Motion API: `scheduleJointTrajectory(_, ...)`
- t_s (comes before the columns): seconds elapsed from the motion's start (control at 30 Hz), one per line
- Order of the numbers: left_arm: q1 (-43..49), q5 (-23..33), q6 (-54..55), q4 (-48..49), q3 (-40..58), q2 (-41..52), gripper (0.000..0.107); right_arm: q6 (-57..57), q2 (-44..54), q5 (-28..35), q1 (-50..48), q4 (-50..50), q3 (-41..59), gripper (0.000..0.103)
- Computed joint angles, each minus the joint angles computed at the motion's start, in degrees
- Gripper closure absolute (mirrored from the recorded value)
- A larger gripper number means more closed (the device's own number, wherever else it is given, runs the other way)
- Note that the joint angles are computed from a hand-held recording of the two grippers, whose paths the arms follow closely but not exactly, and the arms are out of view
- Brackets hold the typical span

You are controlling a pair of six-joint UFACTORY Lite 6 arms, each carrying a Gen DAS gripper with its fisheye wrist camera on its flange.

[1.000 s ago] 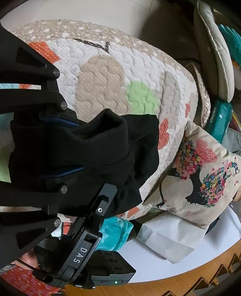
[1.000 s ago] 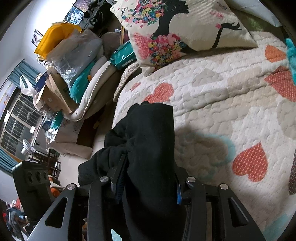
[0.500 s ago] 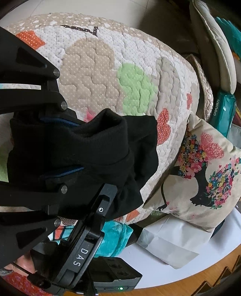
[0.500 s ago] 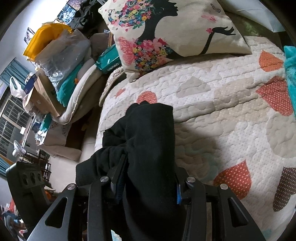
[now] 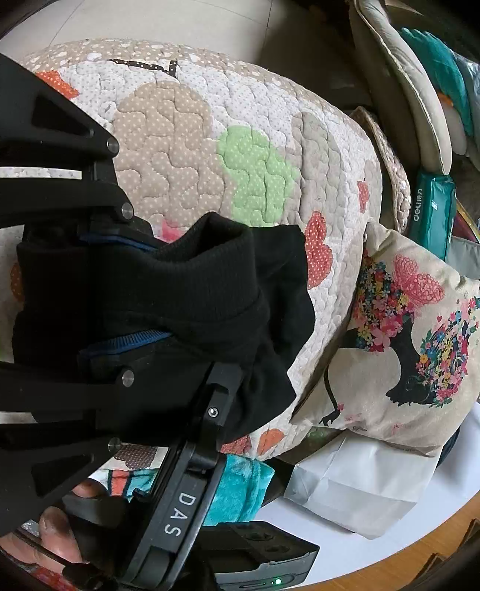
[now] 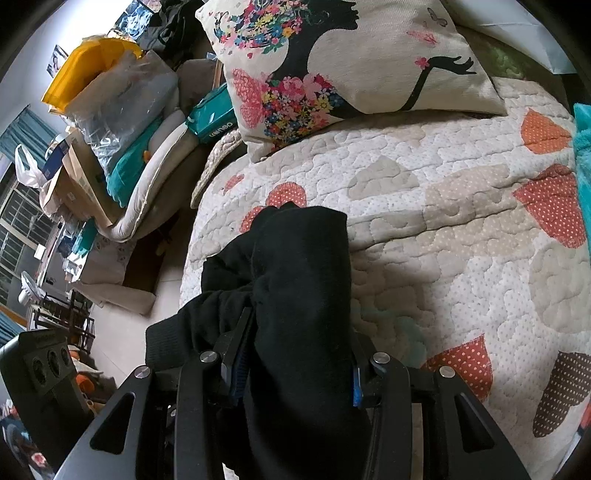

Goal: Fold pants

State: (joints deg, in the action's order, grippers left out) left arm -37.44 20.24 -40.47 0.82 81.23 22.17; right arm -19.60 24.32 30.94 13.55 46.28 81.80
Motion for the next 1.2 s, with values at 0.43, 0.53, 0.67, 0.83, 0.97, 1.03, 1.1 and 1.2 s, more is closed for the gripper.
scheduleJointTrajectory(0.43, -1.15, 0.42, -4.58, 5.42, 0.61, 0.57, 0.07, -1.44, 0.01, 0.11, -0.51, 1.44, -0.22, 0.058)
scheduleJointTrajectory(0.53, -1.09, 0.28, -4.26, 5.22, 0.49, 0.55, 0.07, -1.68, 0.0, 0.18, -0.73, 1.75, -0.32, 0.058)
scheduleJointTrajectory(0.67, -0.9, -0.06, -3.41, 4.06, 0.46, 0.65, 0.07, -2.6, -0.02, 0.23, -0.95, 2.51, -0.7, 0.058)
scheduleJointTrajectory(0.83, 1.1, -1.69, 7.88, -8.5, -0.74, -0.56, 0.07, -3.67, 0.6, 3.47, -2.73, 5.89, 0.61, 0.058)
scheduleJointTrajectory(0.97, 2.27, -1.15, 14.76, -15.65, 0.51, 0.16, 0.07, -2.45, 1.99, 6.87, -4.25, 6.4, 3.74, 0.058)
scheduleJointTrajectory(1.03, 2.47, -0.51, 15.48, -16.31, 1.78, 1.23, 0.07, -0.9, 2.82, 7.32, -4.18, 4.59, 5.11, 0.058)
scheduleJointTrajectory(1.1, 2.68, 0.08, 15.96, -16.44, 3.07, 2.57, 0.07, 0.1, 3.47, 7.16, -4.09, 3.5, 5.61, 0.058)
scheduleJointTrajectory(1.2, 3.25, 0.5, 17.82, -18.05, 4.13, 4.0, 0.07, 0.47, 4.14, 6.59, -4.19, 3.49, 5.5, 0.058)
